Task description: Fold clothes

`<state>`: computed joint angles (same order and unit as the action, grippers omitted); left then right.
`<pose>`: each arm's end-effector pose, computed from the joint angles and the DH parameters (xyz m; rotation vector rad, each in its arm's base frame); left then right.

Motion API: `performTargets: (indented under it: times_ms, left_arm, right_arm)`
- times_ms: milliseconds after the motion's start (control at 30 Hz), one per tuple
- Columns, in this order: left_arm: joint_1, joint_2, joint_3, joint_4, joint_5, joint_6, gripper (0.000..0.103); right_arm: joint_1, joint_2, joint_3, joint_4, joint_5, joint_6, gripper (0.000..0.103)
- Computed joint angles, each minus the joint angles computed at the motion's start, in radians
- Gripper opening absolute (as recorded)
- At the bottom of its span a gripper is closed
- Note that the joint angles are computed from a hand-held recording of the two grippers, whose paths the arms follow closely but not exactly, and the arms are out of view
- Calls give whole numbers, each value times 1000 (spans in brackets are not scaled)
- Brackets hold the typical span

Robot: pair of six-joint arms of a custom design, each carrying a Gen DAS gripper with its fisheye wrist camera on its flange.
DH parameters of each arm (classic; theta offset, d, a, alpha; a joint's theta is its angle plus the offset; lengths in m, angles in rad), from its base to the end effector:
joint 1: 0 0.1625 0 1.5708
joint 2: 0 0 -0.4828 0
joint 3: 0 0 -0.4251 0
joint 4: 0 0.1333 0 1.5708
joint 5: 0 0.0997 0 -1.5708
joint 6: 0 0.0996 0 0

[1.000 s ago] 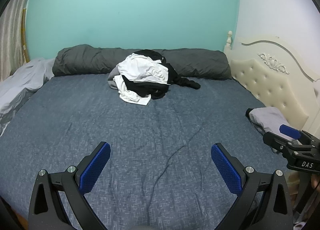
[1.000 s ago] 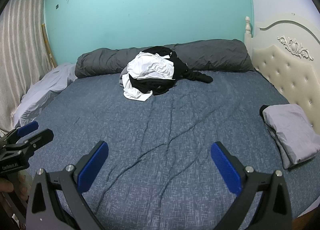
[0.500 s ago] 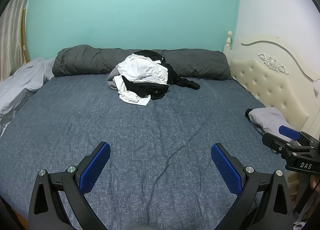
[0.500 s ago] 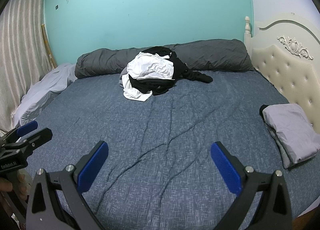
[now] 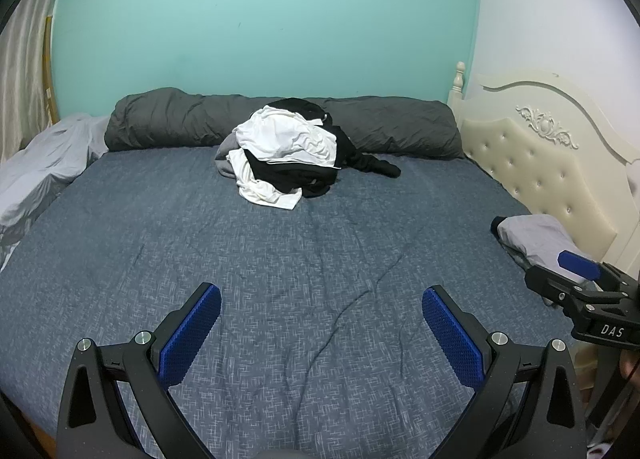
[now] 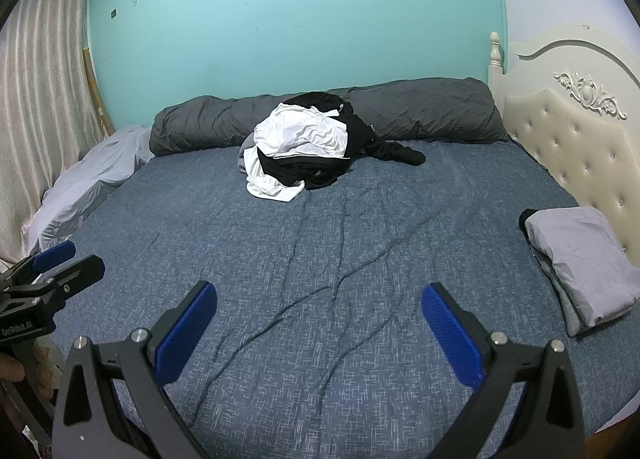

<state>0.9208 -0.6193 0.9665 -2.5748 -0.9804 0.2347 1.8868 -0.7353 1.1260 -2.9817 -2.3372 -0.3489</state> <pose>-0.4079 -0.8485 0.2935 0.8439 2.3926 -0.9996 0.3297 -0.8017 0.3719 0.2391 -2.1530 1.1681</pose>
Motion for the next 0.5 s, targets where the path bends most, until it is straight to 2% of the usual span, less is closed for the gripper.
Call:
performTargets:
  times_ms: [500]
  left_arm:
    - [0,1,-7,6,-4,-1,103]
  right_arm:
    - [2,1,-6,-1,-4,-4,103]
